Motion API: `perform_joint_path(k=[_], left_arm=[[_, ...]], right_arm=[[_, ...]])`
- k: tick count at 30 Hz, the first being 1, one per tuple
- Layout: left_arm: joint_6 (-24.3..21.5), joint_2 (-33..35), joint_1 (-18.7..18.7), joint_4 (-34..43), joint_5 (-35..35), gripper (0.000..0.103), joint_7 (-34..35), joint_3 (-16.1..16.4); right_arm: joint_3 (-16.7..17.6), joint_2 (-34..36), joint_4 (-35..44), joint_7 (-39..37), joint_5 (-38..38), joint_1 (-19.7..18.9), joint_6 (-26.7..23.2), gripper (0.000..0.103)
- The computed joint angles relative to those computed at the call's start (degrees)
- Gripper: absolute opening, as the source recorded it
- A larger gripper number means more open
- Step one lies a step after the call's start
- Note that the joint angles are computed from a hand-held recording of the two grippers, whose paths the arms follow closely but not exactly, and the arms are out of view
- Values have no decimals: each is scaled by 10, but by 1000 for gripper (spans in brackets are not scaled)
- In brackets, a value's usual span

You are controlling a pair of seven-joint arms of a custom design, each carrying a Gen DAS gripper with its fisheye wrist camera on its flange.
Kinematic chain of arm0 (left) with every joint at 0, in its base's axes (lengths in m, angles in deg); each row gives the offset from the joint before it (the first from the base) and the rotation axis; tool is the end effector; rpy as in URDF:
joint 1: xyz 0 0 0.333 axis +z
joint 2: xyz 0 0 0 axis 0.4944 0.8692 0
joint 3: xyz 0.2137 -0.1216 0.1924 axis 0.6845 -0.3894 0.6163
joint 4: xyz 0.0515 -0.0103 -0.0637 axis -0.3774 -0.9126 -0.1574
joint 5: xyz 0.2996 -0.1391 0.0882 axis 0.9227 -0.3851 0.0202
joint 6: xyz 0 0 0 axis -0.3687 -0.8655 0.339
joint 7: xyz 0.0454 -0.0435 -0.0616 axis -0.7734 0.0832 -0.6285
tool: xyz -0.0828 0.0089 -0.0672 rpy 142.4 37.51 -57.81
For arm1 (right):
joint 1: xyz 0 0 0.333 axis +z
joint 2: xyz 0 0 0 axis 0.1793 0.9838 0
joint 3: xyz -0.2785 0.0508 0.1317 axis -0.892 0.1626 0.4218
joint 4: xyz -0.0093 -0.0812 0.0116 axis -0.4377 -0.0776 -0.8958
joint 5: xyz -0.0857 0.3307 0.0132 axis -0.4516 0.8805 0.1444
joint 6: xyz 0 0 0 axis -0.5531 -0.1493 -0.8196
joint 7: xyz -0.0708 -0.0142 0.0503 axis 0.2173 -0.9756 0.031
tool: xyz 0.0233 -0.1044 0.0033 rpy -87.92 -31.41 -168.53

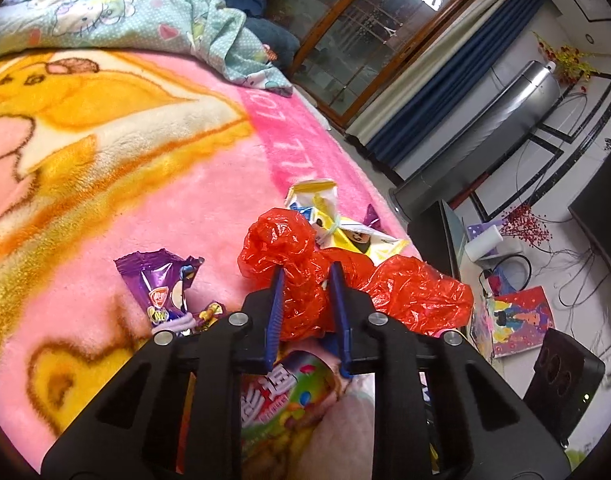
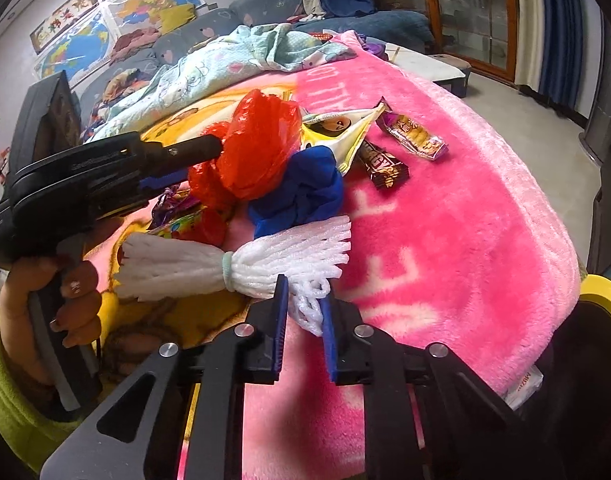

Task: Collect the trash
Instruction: 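Grasp the red net bag with the left gripper while the right gripper grasps the white foam net, then carry the red net bag and white foam net over the bin with both grippers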

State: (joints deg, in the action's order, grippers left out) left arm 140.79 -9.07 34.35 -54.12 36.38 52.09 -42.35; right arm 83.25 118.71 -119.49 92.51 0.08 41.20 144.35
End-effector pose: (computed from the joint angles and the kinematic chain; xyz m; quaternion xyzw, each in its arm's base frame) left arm 0.6674 -0.2243 0.3775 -0.6751 0.5800 -0.4534 0.0473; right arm 0.6516 0.4002 0.3319 -0.7551 0.5490 -0.0973 0.3448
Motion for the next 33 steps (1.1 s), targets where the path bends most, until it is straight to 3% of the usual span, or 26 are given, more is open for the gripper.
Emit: perform_joint_path(k=[11, 23, 33], left_arm=[[57, -47, -5, -54, 31, 15, -42, 21], [127, -119, -50, -119, 88, 14, -132, 104], [167, -160, -111, -147, 107, 14, -167, 180]], right_arm=[[-2, -67, -103, -9, 10, 1, 76, 12], [-20, -132, -197, -4, 24, 12, 156, 12], [-77, -161, -241, 18, 22, 58, 195, 12]])
